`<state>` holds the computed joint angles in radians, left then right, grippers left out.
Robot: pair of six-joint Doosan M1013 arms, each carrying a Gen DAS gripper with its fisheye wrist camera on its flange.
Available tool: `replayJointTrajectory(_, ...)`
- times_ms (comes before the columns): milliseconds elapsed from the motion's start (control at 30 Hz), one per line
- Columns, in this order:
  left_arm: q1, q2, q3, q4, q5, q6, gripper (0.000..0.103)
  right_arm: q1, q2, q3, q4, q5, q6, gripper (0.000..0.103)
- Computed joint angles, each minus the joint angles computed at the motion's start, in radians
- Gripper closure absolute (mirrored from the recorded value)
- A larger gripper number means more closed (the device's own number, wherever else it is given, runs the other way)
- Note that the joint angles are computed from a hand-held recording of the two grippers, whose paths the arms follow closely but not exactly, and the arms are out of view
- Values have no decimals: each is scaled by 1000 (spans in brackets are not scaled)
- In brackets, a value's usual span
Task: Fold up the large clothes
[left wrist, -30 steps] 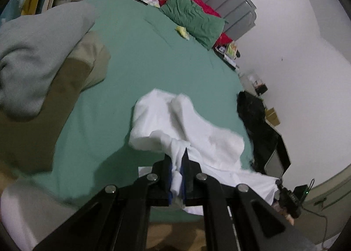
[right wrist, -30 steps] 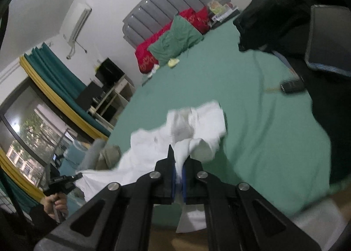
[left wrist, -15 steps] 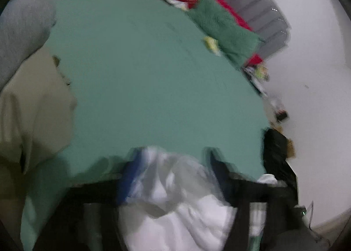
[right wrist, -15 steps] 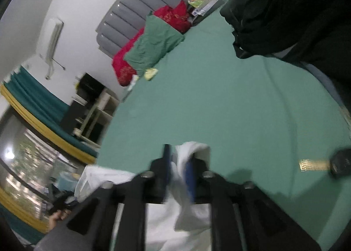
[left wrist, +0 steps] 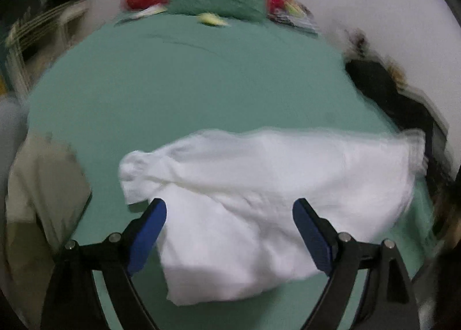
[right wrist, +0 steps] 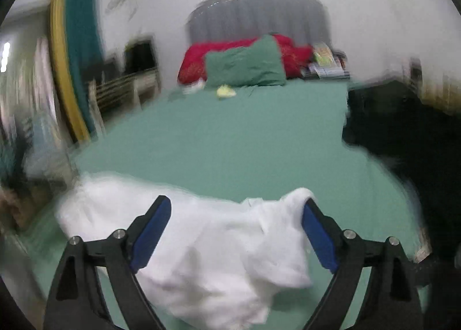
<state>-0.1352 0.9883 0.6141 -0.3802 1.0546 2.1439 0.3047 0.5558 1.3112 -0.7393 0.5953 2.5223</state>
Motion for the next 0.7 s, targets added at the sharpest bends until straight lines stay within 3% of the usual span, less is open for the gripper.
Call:
replayJointTrajectory(67,-19,-39,86,50,-49,76,14,25,21,-29,-54,113,-17,14)
replayJointTrajectory(133,-32,-64,139,69,-81,111,14,36,16,-25,-73,134,-16,13)
replayJointTrajectory(267,-50,-69,152,90,-116,118,14,55,-19,29,-102,-17,-164,5)
replayJointTrajectory(367,-57,-59,127,84,-110,94,14,65,19,-15,14,31,-398,6)
replayJointTrajectory(400,-58,-52,112,79,-92,95,14,58,25,-22,73,32,-447,11)
replayJointTrajectory(433,-57,-44,95,70,-69,103,14,53,27,-25,118,33,-479,31)
replayJointTrajectory(467,-55,-39,83,61,-50,111,14,47,33,-32,160,43,-507,44)
replayJointTrajectory(500,-55,-32,71,61,-33,113,14,42,38,-41,182,62,-521,69)
replayJointTrajectory(533,-56,-27,61,67,-24,111,14,40,39,-42,199,61,-532,82)
replayJointTrajectory(600,-55,-21,51,67,-9,113,14,34,45,-49,208,61,-548,89)
replayJointTrajectory(633,-52,-18,46,53,0,118,14,32,46,-50,213,61,-555,98)
replayJointTrajectory(700,-49,-21,52,32,6,131,19,18,46,-49,259,29,-550,101)
